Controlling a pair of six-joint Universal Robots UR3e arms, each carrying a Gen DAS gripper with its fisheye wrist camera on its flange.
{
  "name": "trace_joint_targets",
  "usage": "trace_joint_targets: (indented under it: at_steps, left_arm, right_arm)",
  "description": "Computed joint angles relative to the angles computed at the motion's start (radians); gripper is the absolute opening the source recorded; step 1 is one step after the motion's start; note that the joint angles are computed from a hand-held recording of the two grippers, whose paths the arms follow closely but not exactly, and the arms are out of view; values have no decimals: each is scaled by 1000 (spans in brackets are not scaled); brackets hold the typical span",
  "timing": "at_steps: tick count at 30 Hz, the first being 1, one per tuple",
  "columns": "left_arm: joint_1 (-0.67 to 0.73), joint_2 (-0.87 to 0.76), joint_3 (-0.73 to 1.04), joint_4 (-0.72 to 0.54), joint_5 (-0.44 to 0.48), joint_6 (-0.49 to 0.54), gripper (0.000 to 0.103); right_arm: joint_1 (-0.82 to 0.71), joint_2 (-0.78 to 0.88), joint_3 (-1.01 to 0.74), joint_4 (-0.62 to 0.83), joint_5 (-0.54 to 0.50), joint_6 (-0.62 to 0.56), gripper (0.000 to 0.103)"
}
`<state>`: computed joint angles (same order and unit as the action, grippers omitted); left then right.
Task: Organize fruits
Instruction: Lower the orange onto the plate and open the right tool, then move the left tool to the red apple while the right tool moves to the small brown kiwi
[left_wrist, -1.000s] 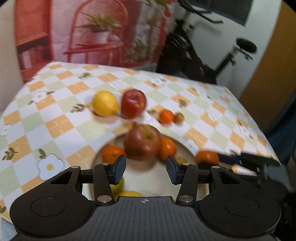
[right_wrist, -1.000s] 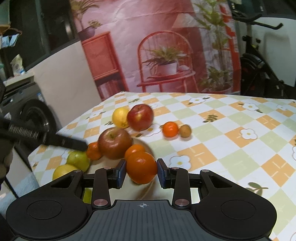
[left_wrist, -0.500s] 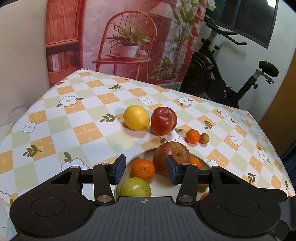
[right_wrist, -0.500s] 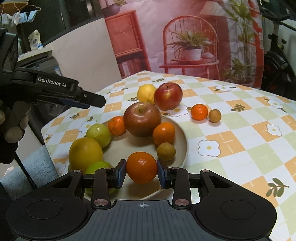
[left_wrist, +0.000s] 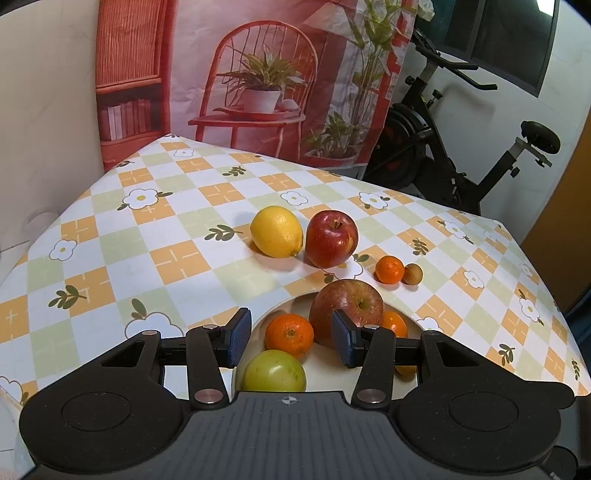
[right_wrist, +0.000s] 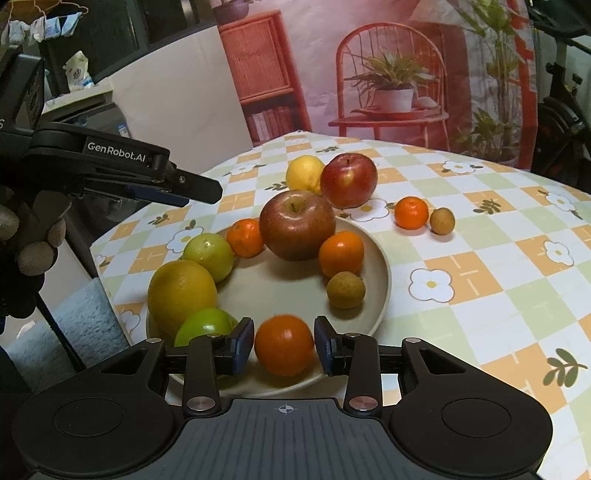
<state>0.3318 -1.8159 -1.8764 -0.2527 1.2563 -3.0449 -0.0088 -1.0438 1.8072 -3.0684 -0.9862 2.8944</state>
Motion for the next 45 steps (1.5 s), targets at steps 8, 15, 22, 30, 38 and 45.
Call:
trace_joint_targets:
  at_steps: [8, 15, 22, 30, 38, 45]
  left_arm:
    - [1, 0, -9, 20, 5, -6, 50]
    - [-5, -6, -5, 52, 9, 15, 50]
    - [-10, -31, 51, 69, -9, 61, 50]
    - [-33, -112, 205, 40, -16, 42, 50]
    - [-57, -179, 311, 12, 4, 51, 50]
    - [-80, -236, 386, -29, 18, 72, 50]
  right_arm:
    - [-16, -5, 42, -149, -19, 57, 35]
    - [-46, 6, 33, -227, -40, 107, 35]
    - [-76, 48, -82, -180, -55, 83, 35]
    - [-97, 139, -304, -71, -83, 69, 35]
    - [-100, 227, -465, 4, -103, 63, 35]
    - [-91, 306, -567, 25, -124, 99, 35]
